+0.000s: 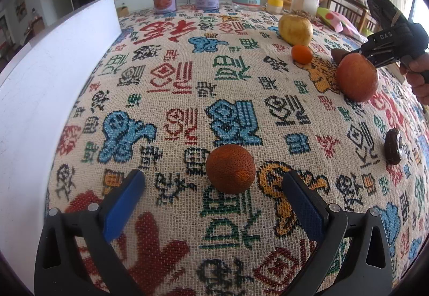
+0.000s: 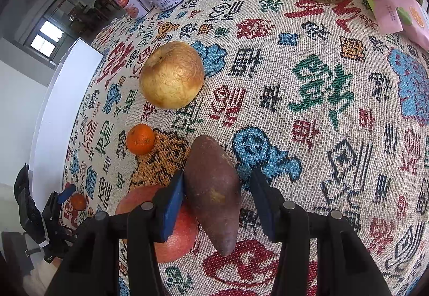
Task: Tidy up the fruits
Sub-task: 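Grasp the brown sweet potato with the right gripper and lift it, then grasp the rough orange with the left gripper while the right holds the sweet potato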
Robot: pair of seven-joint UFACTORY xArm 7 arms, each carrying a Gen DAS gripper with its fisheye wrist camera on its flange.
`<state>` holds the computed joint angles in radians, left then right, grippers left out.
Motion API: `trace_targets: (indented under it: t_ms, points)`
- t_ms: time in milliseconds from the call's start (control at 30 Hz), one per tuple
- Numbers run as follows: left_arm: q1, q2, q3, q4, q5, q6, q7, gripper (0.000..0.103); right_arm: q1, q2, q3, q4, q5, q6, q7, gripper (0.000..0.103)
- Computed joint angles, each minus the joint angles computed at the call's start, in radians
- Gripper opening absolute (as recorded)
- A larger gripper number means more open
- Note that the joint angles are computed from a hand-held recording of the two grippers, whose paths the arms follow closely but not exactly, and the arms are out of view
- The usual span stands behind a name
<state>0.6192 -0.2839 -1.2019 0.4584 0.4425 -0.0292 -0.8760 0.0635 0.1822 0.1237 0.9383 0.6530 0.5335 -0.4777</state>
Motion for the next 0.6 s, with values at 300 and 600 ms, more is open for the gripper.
trace_targets:
  t_ms: [300, 600]
  points:
    - [0.002, 0.000, -0.002, 0.000, -0.003, -0.001, 0.002, 0.103, -0.011, -0.144, -0.041, -0.155, 0.073, -0.092, 0.026, 0.041]
    - [-0.033, 0.022, 0.045, -0.013, -0.010, -0.034, 0.020, 0.102, -0.013, -0.595, -0.002, -0.620, -0.423, -0.172, 0.262, 0.042]
